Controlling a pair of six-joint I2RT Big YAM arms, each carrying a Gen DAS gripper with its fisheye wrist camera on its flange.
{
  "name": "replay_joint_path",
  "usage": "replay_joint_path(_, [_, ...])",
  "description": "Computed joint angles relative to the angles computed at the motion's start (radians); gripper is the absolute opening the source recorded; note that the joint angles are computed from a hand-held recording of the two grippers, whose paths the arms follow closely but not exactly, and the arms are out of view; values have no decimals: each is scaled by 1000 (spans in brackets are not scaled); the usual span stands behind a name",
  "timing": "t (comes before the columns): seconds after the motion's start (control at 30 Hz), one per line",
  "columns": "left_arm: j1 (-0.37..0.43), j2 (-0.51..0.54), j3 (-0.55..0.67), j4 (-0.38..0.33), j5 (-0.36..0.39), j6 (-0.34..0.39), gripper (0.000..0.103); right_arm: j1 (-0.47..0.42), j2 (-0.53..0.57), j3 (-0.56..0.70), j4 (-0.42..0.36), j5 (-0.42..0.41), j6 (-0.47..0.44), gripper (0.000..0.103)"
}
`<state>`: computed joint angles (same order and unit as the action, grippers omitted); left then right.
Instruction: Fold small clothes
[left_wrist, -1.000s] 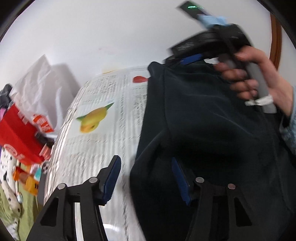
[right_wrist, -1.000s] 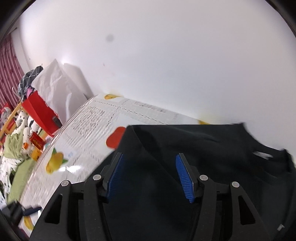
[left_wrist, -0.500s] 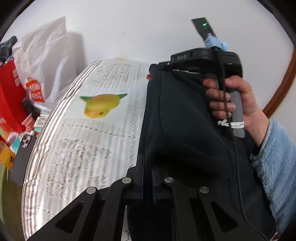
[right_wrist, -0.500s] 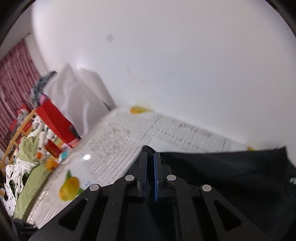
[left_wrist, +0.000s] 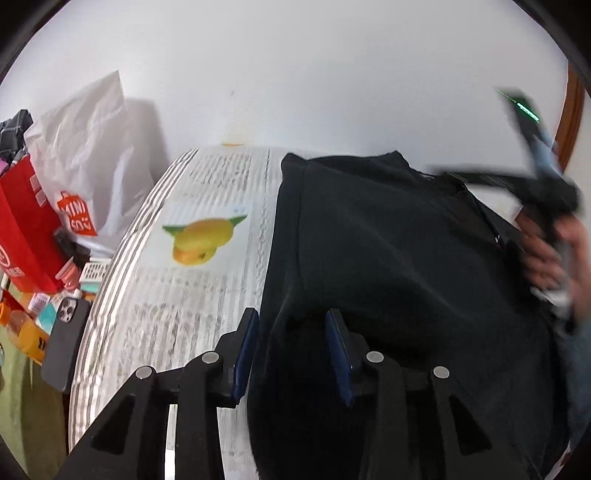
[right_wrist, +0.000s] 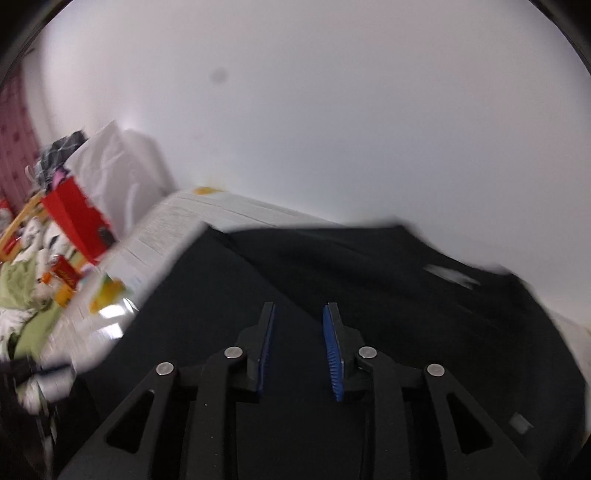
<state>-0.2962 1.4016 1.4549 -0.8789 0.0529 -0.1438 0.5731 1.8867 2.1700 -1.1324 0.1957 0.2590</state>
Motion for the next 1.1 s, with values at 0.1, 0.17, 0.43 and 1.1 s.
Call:
replay_joint_path(0.1, [-9, 58, 49, -18, -69, 11, 35, -42, -208, -255, 20, 100, 30, 39])
replay_joint_path(0.17, [-13, 95, 87, -84, -90, 3, 35, -73, -324, -381, -10, 186, 46, 52])
replay_joint_path(0.43, [-34, 70, 71, -124, -105, -32, 44, -88, -551, -674, 0, 149, 181, 73])
replay_joint_path(1.1, [-66, -34, -51, -131, -122, -59, 49, -119, -617, -815, 34, 209, 254, 29])
